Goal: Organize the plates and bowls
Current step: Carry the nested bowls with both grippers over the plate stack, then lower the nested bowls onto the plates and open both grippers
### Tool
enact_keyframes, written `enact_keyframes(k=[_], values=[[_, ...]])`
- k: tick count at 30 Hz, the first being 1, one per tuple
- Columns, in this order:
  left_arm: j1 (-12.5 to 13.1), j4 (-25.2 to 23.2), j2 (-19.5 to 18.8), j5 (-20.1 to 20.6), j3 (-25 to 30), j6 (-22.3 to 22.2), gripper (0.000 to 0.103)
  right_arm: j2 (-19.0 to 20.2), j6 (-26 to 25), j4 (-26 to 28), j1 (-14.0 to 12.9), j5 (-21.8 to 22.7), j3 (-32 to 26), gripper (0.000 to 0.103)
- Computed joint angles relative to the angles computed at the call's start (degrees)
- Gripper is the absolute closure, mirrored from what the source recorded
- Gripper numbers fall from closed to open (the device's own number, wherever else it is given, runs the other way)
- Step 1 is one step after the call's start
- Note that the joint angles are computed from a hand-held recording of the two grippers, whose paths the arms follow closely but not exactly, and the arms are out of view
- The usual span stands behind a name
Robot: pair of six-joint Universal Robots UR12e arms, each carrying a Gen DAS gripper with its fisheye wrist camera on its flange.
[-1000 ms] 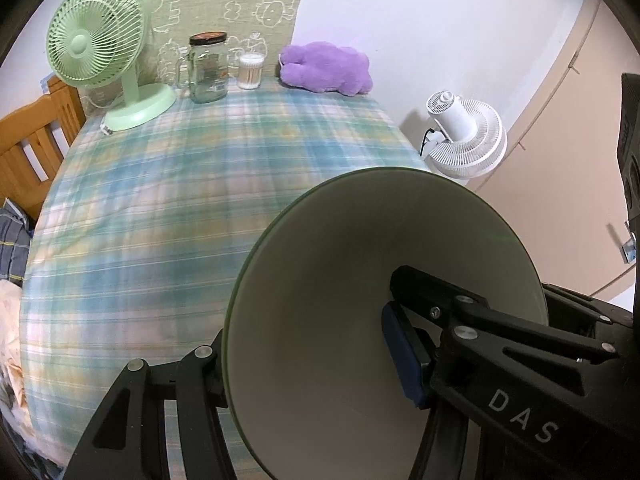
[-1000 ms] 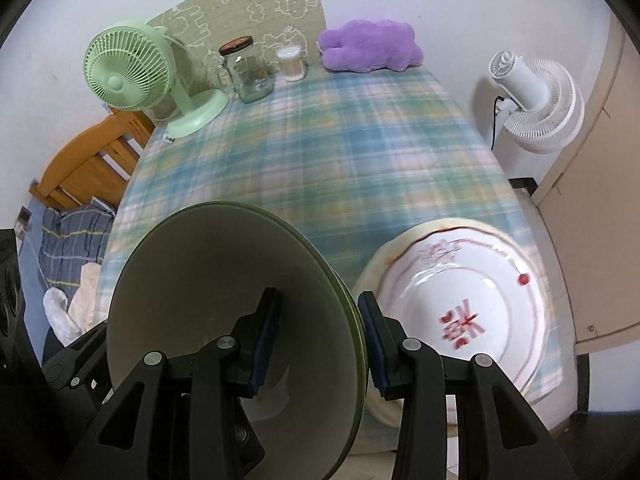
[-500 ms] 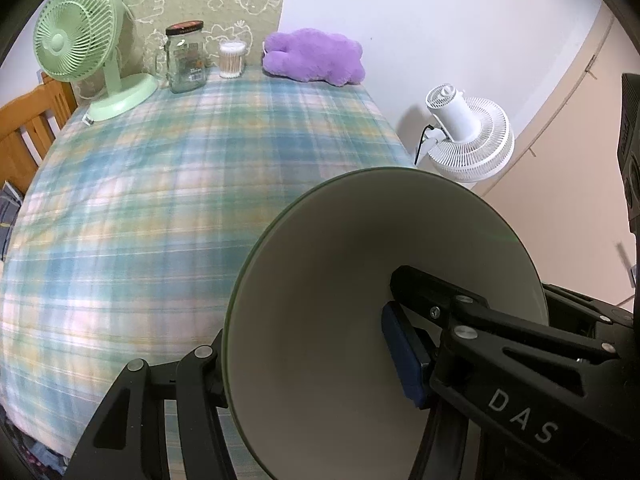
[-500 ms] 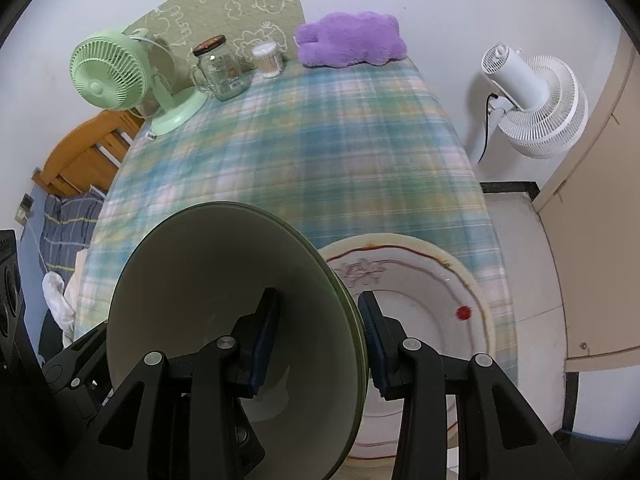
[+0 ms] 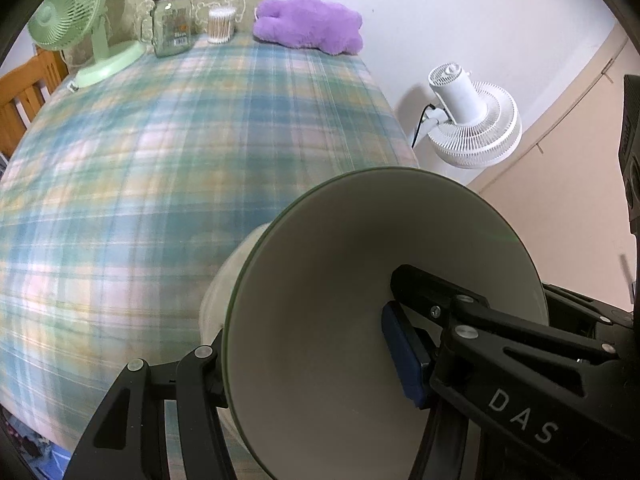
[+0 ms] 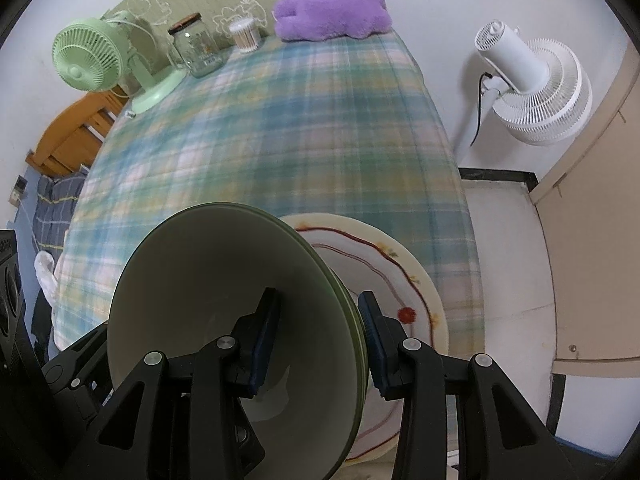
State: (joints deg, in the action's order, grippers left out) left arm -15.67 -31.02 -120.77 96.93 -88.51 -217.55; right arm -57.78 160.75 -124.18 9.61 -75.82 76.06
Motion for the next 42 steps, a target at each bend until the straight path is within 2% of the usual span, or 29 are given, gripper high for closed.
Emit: enact_keyframes(k=[2,8,15,18,20,22,23,24,29,35,42], values=[[-0.01,-0.38,-0.38,-0.42,0.35,-0.33,0.041,0.27,-0.19,0.58,-0.13,-0.27,-0.28,0.060],[-0.57,-0.37,-0.99,1.61,1.10,-0.31,0.041,0.64,-0.46,0.65,-0.47,0.31,-0.48,0.060],[-1.03,-0.96,-1.60,3.53,2.03,1.05,0.042,0.70,-0.43,-1.87,-0.55,0.34,0.14,0.056],[-1.32,-1.43,-1.67,4.52,2.16,1.03,0.037,0.44,-1.12,-3.45,-0.44,-0.28,0.92,0.056],[-1.71,-2.52,-1.77,6.04,2.47,0.92,0.030,0.23,-1.52,-4.28,-0.40,-0.75,1.44,0.056],[-1.75,-2.81,-1.63,6.30,2.28,0.39,0.025,-0.06,-1.54,-5.60,-0.31,-2.04,2.16,0.050],[-2.01,-0.64,-1.82,7.86,1.78,-0.16,0.024,-0.21,-1.21,-6.51,-0.27,-2.96,2.58,0.042],[-2.01,-0.75,-1.70,7.96,1.59,-0.61,0.022,-0.32,-1.03,-6.85,-0.34,-3.12,2.80,0.037],[-2.58,-0.95,-1.23,10.33,1.33,-0.57,0.016,-1.11,-1.19,-8.11,-0.53,-2.91,3.74,0.035],[-3.34,0.71,-0.20,14.54,0.71,2.47,0.012,-2.77,-1.40,-11.28,-0.17,-3.38,5.20,0.035],[-3.49,5.99,1.78,18.33,-1.59,7.64,0.011,-4.66,1.68,-17.08,0.44,-4.11,7.07,0.027]])
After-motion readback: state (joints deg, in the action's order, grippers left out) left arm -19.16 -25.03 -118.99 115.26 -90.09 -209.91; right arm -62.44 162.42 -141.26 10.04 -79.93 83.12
